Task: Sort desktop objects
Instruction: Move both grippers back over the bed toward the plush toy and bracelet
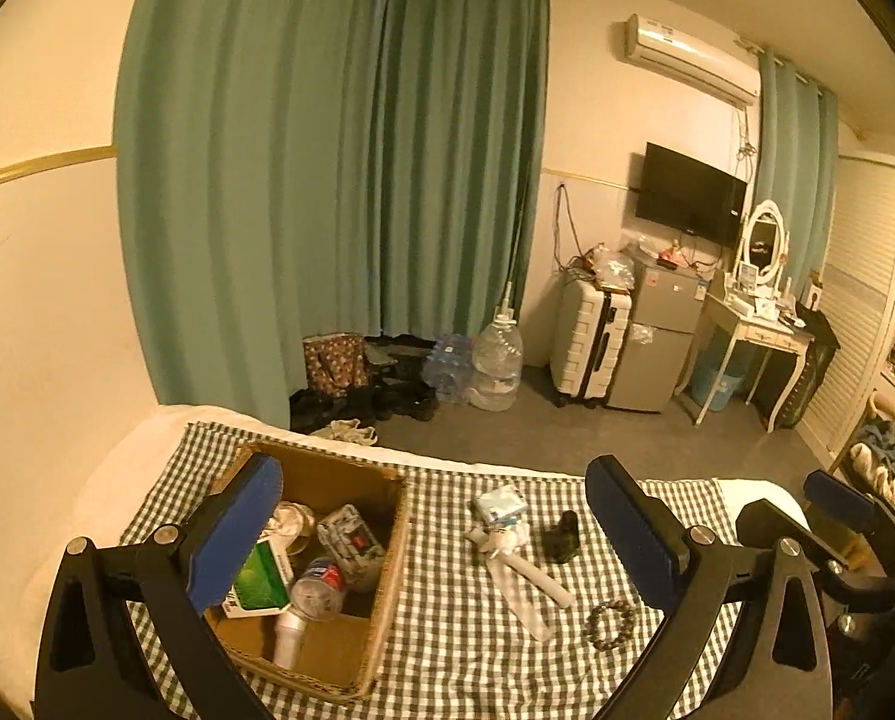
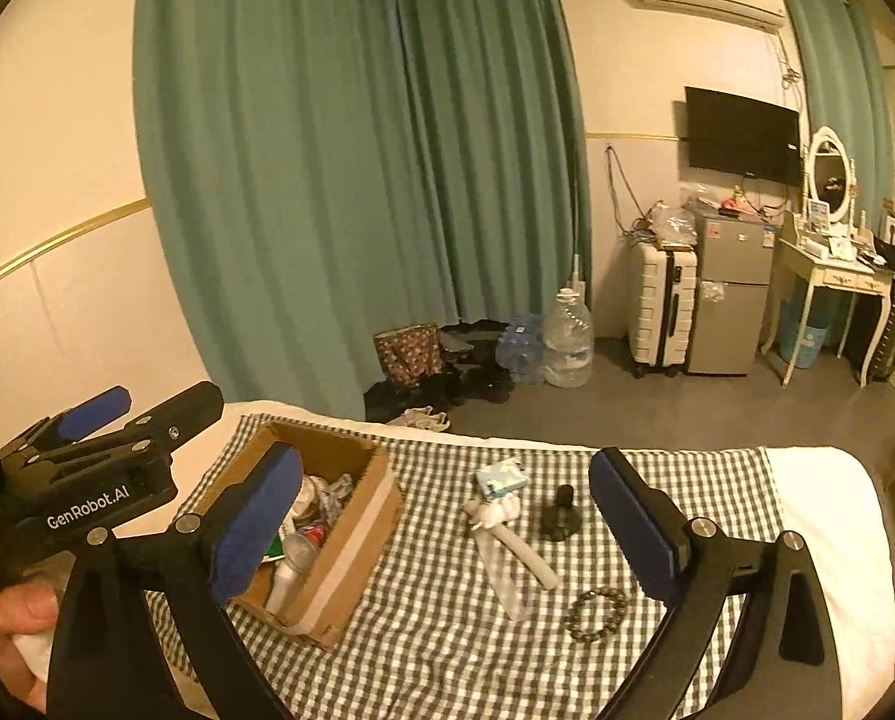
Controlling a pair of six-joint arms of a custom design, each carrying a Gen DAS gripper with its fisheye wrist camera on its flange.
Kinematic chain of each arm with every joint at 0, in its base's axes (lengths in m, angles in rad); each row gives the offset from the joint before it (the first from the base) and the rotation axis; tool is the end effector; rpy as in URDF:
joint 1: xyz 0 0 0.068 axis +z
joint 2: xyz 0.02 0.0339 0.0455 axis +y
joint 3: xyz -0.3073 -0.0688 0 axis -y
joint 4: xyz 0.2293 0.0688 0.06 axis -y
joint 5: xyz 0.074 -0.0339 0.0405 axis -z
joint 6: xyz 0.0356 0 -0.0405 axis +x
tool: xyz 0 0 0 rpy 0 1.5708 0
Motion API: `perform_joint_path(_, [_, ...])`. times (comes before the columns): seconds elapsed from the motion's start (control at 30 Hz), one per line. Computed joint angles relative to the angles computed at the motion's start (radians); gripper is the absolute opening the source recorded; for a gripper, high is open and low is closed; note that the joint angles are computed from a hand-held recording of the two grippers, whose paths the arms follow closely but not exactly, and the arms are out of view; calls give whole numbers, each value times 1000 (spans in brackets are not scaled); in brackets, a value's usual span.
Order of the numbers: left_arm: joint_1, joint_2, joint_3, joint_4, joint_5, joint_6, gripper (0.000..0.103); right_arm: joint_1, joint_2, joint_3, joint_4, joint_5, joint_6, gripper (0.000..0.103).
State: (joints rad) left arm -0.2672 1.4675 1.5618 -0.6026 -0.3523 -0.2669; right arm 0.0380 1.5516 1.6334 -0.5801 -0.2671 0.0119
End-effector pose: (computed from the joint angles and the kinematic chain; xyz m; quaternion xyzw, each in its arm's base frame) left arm 0.2972 -0.0686 0.4482 -0.0887 0.8488 0.0141 0.5210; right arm 0.3323 0.0220 0.4475 -0.0791 0.8510 0.1271 0.5034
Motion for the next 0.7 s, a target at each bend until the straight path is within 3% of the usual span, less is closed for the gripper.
perform_joint_path(0.43, [-108,93,38,12,-68,-5,103,-166,13,-63,32,-71,-33,98])
perform_joint_path(0.7, [-113,162,67,10,-61,-21,103,-238,73,-78,54,-82,-64,98])
